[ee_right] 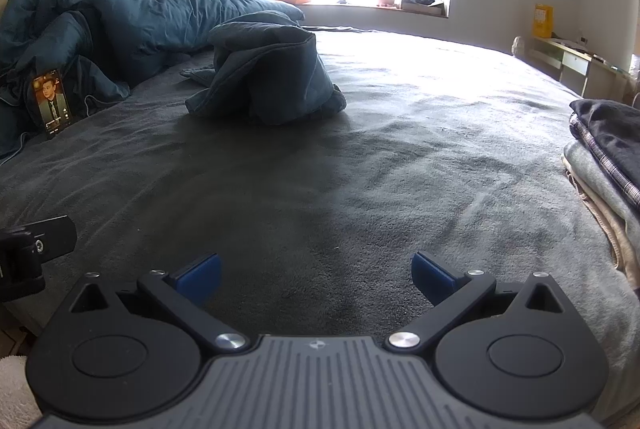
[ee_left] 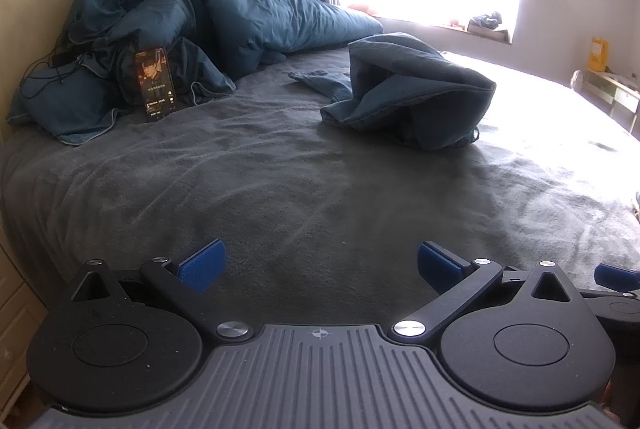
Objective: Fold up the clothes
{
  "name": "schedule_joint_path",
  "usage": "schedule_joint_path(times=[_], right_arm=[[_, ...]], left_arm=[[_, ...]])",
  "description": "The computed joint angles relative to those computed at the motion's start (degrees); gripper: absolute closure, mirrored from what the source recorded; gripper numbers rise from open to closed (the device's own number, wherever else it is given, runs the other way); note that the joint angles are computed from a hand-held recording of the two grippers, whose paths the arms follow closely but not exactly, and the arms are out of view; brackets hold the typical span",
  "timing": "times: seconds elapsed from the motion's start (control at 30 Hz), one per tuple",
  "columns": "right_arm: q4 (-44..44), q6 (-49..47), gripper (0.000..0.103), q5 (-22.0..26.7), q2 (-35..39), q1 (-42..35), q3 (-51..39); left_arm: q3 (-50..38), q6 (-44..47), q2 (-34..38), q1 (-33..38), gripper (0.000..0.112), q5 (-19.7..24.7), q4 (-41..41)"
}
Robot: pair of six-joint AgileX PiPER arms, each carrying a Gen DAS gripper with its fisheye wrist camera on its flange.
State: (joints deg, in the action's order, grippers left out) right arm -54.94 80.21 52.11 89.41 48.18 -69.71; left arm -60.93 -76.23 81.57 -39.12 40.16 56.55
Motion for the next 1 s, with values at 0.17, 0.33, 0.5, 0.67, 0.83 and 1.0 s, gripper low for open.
schedule_joint_path(times=[0.17, 0.33, 0.5, 0.67, 0.83, 1.0], right_arm=[[0.0, 0.0, 0.000, 0.1, 0.1, 0.0, -0.2], [-0.6, 0.5, 0.000, -1.5, -0.2, -1.0, 0.9], [-3.8, 2.4, 0.000, -4.6, -1.5, -3.7, 4.5], [-11.6, 6.5, 0.000, -11.3, -4.1, -9.6, 9.7], [-22.9, 14.1, 0.000, -17.2, -4.4, -15.9, 14.0], [-31.6, 22.1, 0.000, -20.4, -2.5, -20.0, 16.5]], left_arm=[[0.1, 0.1, 0.3, 0.0, 0.009, -0.3, 0.1], [0.0, 0.7, 0.9, 0.7, 0.009, -1.7, 0.2], [-0.4, 2.3, 2.2, 4.4, 0.009, -8.8, -0.5], [-5.1, 1.7, 7.1, 7.1, 0.009, -16.8, 0.9], [-17.0, 9.5, 16.2, 8.2, 0.009, -23.5, -3.9], [-40.9, 31.6, 32.4, 7.1, 0.009, -21.3, -19.3]])
